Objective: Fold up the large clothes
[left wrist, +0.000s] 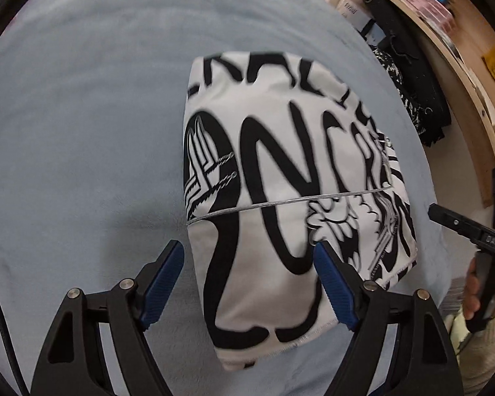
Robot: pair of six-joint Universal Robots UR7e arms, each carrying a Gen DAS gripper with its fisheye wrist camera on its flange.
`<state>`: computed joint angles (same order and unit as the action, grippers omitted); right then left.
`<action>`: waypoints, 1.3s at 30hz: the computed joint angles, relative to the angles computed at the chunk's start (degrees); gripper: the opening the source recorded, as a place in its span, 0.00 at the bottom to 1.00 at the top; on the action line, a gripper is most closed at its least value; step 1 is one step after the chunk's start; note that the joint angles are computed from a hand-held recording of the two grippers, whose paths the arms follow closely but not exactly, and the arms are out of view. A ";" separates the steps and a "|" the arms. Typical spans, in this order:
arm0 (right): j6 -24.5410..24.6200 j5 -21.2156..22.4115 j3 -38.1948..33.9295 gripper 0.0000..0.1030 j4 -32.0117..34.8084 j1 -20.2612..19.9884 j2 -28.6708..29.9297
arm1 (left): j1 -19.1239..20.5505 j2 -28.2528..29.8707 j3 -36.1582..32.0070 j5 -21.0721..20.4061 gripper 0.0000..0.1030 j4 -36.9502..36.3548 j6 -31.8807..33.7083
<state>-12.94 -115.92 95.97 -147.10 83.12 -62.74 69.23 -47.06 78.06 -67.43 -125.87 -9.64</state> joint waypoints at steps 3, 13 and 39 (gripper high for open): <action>0.66 3.48 -1.66 0.76 2.32 -2.49 0.75 | 1.29 1.05 -0.56 -2.45 0.77 -0.90 0.53; 1.39 19.34 -5.15 0.76 10.32 -10.24 2.80 | 3.61 4.79 -3.23 -6.99 0.97 -3.80 2.71; -7.30 4.68 -2.75 0.42 -2.82 -1.36 7.03 | 0.72 7.05 -1.09 -2.04 0.66 -12.55 10.41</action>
<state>-20.24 -111.24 93.23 -149.92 81.75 -55.71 69.95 -40.01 76.98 -69.47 -138.42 0.77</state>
